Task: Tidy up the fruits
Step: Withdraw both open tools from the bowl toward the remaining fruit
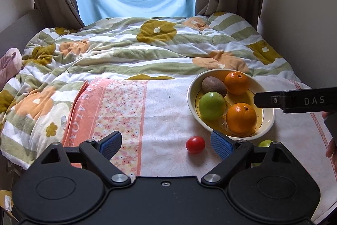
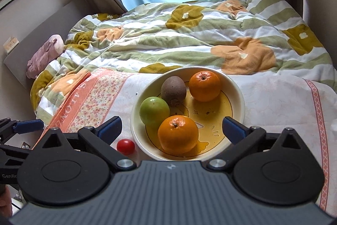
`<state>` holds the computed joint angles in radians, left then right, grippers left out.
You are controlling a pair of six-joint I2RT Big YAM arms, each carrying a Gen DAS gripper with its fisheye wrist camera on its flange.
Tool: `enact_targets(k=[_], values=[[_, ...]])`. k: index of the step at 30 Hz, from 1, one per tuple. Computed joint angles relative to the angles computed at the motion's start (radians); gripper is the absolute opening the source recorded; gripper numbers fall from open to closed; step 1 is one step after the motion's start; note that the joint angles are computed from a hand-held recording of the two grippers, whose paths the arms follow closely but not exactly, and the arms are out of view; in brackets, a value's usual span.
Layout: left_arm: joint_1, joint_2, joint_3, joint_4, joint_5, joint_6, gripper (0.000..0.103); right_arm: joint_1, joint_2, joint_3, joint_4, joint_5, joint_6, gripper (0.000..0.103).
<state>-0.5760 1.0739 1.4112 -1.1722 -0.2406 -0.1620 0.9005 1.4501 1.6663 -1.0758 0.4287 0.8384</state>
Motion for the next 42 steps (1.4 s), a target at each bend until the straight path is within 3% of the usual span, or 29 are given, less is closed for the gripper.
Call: enact_targets(k=[7, 11, 18, 24, 30, 35, 42], values=[[-0.080, -0.050, 0.010, -0.018, -0.080, -0.057, 0.096, 0.050, -0.082, -0.011, -0.068, 0.057, 0.004, 0.103], [-0.161, -0.081, 0.003, -0.011, -0.167, -0.088, 0.103, 0.081, -0.130, -0.026, -0.112, 0.076, 0.016, 0.103], [-0.292, -0.108, -0.019, -0.044, -0.249, -0.178, 0.103, 0.153, -0.212, -0.090, -0.178, 0.143, 0.055, 0.103], [-0.370, -0.120, -0.071, -0.063, -0.237, -0.263, 0.103, 0.201, -0.281, -0.199, -0.182, 0.144, 0.108, 0.103], [-0.410, -0.119, -0.150, -0.035, -0.199, -0.313, 0.102, 0.243, -0.313, -0.312, -0.191, 0.142, 0.152, 0.103], [-0.425, -0.110, -0.212, 0.004, -0.169, -0.356, 0.099, 0.259, -0.328, -0.400, -0.148, 0.120, 0.140, 0.103], [-0.423, -0.067, -0.261, 0.055, -0.174, -0.360, 0.084, 0.267, -0.324, -0.457, -0.103, 0.107, 0.117, 0.101]])
